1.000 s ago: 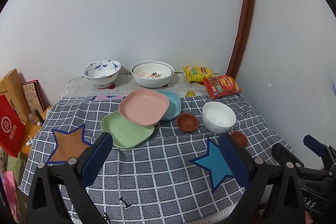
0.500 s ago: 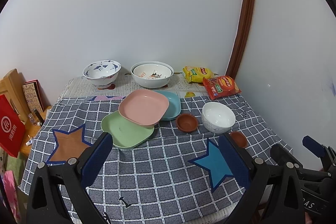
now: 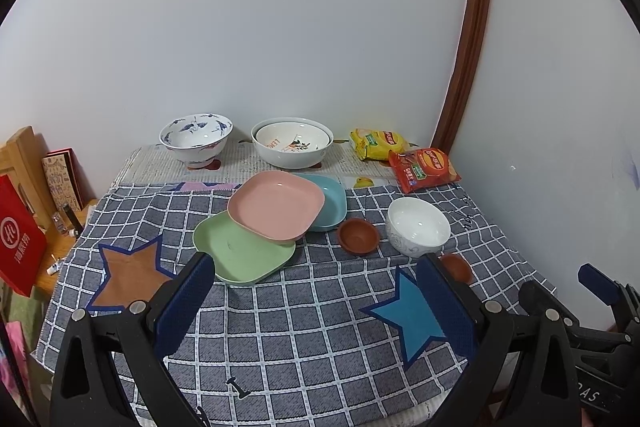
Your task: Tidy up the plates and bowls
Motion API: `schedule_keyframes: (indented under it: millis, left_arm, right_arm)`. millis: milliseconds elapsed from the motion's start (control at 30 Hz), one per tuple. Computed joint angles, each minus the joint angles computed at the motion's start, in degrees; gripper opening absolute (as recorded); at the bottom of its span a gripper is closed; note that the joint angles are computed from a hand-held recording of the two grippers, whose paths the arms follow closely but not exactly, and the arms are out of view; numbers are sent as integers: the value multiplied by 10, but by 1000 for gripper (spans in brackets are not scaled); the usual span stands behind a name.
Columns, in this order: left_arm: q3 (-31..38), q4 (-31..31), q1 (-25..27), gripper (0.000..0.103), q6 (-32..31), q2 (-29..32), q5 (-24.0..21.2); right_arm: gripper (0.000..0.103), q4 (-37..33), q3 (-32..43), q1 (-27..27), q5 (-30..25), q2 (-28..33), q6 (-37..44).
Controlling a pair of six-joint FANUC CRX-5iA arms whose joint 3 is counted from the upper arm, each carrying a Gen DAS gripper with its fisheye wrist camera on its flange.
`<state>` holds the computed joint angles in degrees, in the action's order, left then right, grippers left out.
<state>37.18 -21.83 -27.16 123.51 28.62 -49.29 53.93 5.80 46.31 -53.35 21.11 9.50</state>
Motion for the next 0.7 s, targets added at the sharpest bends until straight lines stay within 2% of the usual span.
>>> schedule_keyframes:
  millis: [67, 267, 433, 600, 700]
  left_arm:
    - [16, -2, 0, 101, -5, 10, -20]
    - [30, 15, 11, 101, -15, 31, -29]
    - [50, 17, 19, 101, -26, 53, -53]
    - [74, 47, 37, 101, -38, 84, -65]
    - [96, 73, 49, 101, -45, 107, -72]
  right_arm:
    - [103, -5, 3, -2, 2, 3, 5]
    - [103, -27, 26, -10, -7, 26, 22]
    - [103, -59, 58, -17, -19, 55, 49]
    - [103, -37, 61, -24, -3, 77, 51]
    - [103, -89, 109, -27, -9, 102, 112]
